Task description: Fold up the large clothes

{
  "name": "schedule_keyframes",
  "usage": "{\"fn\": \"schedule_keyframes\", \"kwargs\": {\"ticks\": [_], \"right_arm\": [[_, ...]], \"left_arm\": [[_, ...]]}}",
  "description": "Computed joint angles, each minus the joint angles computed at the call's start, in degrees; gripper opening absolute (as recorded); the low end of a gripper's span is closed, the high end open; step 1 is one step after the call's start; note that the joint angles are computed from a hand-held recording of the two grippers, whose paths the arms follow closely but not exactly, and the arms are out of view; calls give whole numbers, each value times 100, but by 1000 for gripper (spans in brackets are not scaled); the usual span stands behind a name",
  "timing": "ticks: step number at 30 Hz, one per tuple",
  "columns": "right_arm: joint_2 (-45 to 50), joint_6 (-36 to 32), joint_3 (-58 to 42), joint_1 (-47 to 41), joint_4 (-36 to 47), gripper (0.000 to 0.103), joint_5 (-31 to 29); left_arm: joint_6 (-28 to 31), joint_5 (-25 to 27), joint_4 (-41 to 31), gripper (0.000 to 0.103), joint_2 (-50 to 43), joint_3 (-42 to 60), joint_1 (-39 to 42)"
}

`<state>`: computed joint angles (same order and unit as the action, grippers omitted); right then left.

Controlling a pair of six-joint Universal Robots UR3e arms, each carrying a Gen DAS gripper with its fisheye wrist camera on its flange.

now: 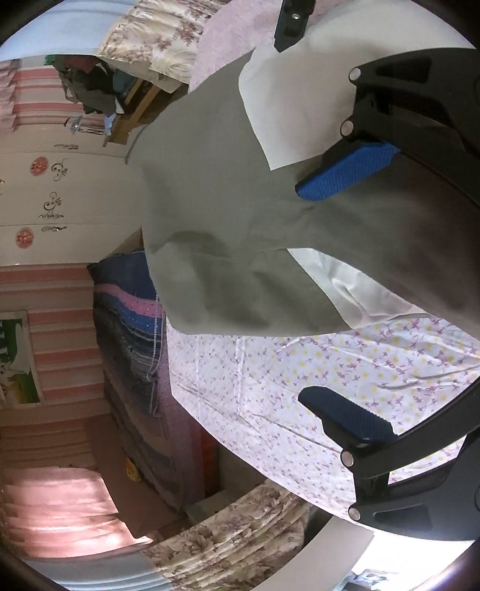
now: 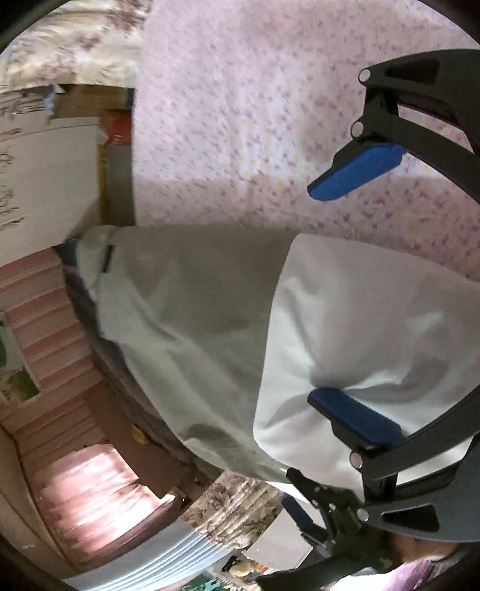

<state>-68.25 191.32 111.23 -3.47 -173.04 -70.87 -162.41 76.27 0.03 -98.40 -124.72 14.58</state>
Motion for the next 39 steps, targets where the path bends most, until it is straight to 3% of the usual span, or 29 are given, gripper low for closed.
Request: {"fn": "schedule_keyframes", "kwargs": {"ticks": [7, 11, 15, 17, 21, 26, 31, 34, 36, 39], "right_arm": [[283, -414, -385, 98, 139, 100, 47], [359, -467, -367, 178, -159, 75, 66], [358, -243, 97, 39, -1037, 45, 319], [314, -287, 264, -77, -1241, 38, 499], [65, -457, 405, -449, -1092, 28, 1061], [-938, -1129, 715, -1073, -433, 25, 1252], [-2380, -2564, 1103, -2546, 1145, 25, 1609], [-2934, -3690, 1278, -3747, 2187, 25, 1852], [-2940, -4294, 1297, -4331, 2582, 27, 1866], [-2372, -4761, 1437, -4603, 2116, 32, 1491]], "left_arm": [[-180, 110, 129, 100, -282, 159, -118], [-316, 266, 269, 100, -423, 238, -240], [-374, 280, 378, 100, -498, 227, -276], [-347, 248, 409, 97, -515, 221, -296], [-222, 347, 495, 78, -548, 280, -592], [-862, -5, -4, 76, -497, 609, -978], [-1891, 82, -184, 79, -1040, 1449, -2168], [-2486, 490, -341, 82, -1675, 2312, -3166], [-2676, 1119, -446, 85, -2216, 3000, -3891], [-3081, 1714, -546, 88, -2894, 3788, -4572]]}}
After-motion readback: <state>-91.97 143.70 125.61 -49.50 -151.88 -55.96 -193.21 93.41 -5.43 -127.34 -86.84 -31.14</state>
